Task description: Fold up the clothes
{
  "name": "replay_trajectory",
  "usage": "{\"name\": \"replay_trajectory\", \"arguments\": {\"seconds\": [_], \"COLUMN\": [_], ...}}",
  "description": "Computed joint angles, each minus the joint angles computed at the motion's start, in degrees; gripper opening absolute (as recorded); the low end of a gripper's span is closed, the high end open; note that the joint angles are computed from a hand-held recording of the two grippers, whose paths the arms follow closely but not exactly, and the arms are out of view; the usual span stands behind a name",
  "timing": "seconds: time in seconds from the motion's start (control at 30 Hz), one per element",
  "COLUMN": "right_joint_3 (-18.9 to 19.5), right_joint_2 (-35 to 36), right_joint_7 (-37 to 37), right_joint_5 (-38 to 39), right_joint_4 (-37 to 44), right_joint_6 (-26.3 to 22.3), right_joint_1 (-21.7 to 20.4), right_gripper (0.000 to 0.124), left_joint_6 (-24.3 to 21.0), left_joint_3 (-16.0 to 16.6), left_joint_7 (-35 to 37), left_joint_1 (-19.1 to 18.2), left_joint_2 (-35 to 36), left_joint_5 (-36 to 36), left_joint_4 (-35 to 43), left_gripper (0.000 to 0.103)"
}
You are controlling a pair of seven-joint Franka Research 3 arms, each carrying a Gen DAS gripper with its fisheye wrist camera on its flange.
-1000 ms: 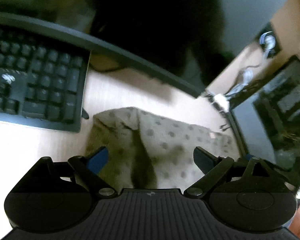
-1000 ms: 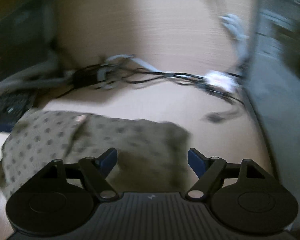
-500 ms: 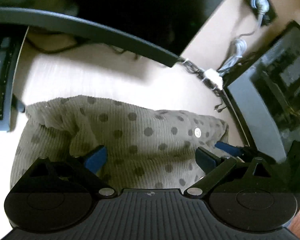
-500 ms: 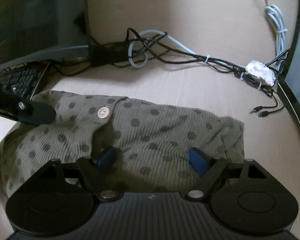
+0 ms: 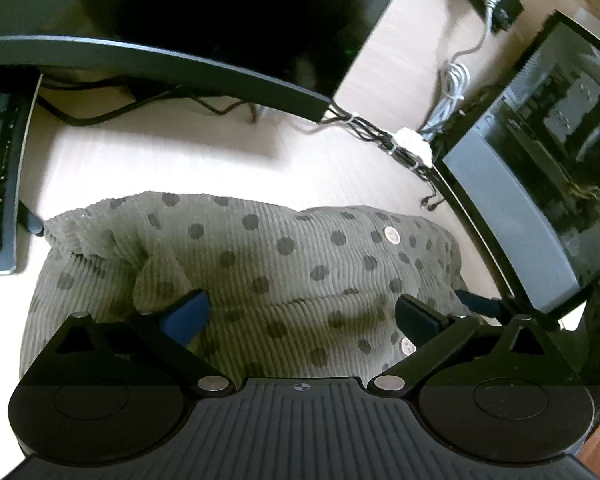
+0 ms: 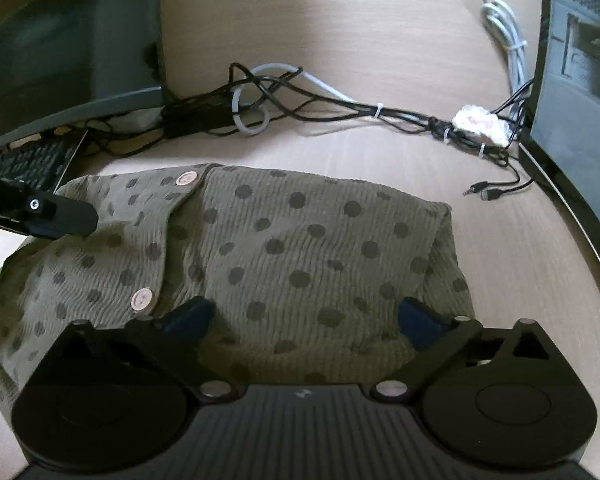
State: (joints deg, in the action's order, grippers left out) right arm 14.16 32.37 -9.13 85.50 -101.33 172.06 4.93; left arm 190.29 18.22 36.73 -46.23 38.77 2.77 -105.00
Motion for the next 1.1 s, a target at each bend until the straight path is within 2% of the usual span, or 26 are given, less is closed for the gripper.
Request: {"name": "replay_trajectory", "arguments": {"seconds": [0.03,0.07,0.17,0.33,0.43,0.5,0.7,0.9,1.1], "right_joint_3": [1.2,0.82,-0.98,-2.12,-2.17,-2.19,-0.39,0.57,1.0], "right_joint_2": [0.09,-0.05,-0.29,0.14,0.3,0.5,1.28,1.92,1.92], "right_joint_7": [-4.64,-5.67,-4.77,-1.94,-0.89,0.98,0.63,-0.23,-2.13], "right_joint_5": [4.18,5.55,5.89,3.21,-0.59,-4.52,-8.74,-9.72,-7.87], "right_joint_4": [0.25,0.28,0.3,0.63,0.46,0.56,1.34,1.98,1.82], "right_joint_6": [0.72,0.56,0.38,0.13,-1.94,-4.57,-8.67,-10.7,-10.55], "right_joint_1": [-0.85,-0.56,1.09,2.12,1.32,0.28,-2.82,-4.4,-4.73], "right_gripper": [0.102,0.102,0.102,0.103,0.103,0.103,0.103,0.103,0.103], "left_joint_6": [0.14,0.18,-1.48,-4.06,-4.6,-4.82,-6.04,-9.49,-10.52], "left_joint_3": [0.9,1.94,4.92,7.27,8.8,10.76,18.62,17.93,18.64], "left_joint_7": [0.52,1.18,1.79,-2.75,-5.29,-7.72,-16.68,-20.94,-24.54], "left_joint_1": [-0.88,-1.92,-4.97,-7.0,-8.24,-9.97,-17.07,-16.3,-16.69], "left_joint_2": [0.21,0.45,1.09,1.75,2.14,2.71,5.8,5.03,5.23], "left_joint_5": [0.32,0.59,0.48,1.11,2.69,3.21,3.64,6.89,11.26], "left_joint_4": [-0.08,-0.16,0.35,1.76,1.97,2.06,2.64,3.85,4.37], "left_gripper": [0.103,0.103,0.103,0.103,0.103,0.103,0.103,0.103,0.103]}}
